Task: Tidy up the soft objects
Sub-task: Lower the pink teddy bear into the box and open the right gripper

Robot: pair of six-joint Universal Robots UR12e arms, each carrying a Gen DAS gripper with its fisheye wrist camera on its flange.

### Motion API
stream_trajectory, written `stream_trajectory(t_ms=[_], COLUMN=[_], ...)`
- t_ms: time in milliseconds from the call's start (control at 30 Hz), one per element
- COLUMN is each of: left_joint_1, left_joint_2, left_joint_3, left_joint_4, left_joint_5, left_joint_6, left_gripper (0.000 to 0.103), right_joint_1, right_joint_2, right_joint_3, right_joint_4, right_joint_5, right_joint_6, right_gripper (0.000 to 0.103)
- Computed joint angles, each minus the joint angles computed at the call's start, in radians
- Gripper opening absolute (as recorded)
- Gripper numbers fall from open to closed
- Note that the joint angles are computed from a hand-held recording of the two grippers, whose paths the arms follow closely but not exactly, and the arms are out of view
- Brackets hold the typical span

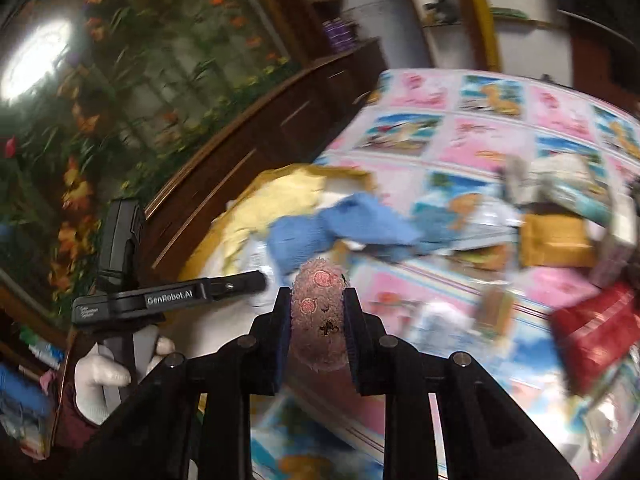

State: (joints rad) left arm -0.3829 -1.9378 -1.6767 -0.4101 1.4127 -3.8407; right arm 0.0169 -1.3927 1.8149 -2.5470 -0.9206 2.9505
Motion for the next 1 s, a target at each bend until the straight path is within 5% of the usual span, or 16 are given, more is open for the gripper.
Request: stream_trajectory(t_ms=[200,400,533,867,933,967,1000], left_joint_1=[-0.003,-0.004,-0.008,-0.017,-0.017,-0.016,-0.015], left_joint_2=[0.045,0.067,0.070,0.067,0.067,0.066,0.066], left_joint_3=[-0.069,-0.122,-0.139,-0.146,-0.150,-0.151,-0.153], left_joint_4=[0.093,0.194,0.251,0.298,0.302,0.304,0.306], left_joint_5=[0.043,0.053,0.062,0.049,0.049,0.048,0.047], left_joint_6=[-0.012,-0.002,0.016,0.055,0.050,0.045,0.040], left_gripper=[0.049,0.049,0.049,0.049,0.049,0.049,0.049], right_joint_1=[0.087,0.047,0.047,0.064,0.065,0.065,0.069], right_joint_2=[0.071,0.092,0.098,0.159,0.170,0.175,0.178], right_joint_3=[-0.080,-0.107,-0.126,-0.188,-0.197,-0.200,-0.205], right_joint_4=[0.059,0.065,0.060,0.082,0.061,0.050,0.048], right_joint_5=[-0.080,-0.016,-0.138,-0.207,-0.195,-0.183,-0.189], right_joint_6=[-0.019,0.095,0.159,0.259,0.258,0.240,0.223], right_gripper=[0.032,0.033,0.033,0.033,0.028,0.009,0.003])
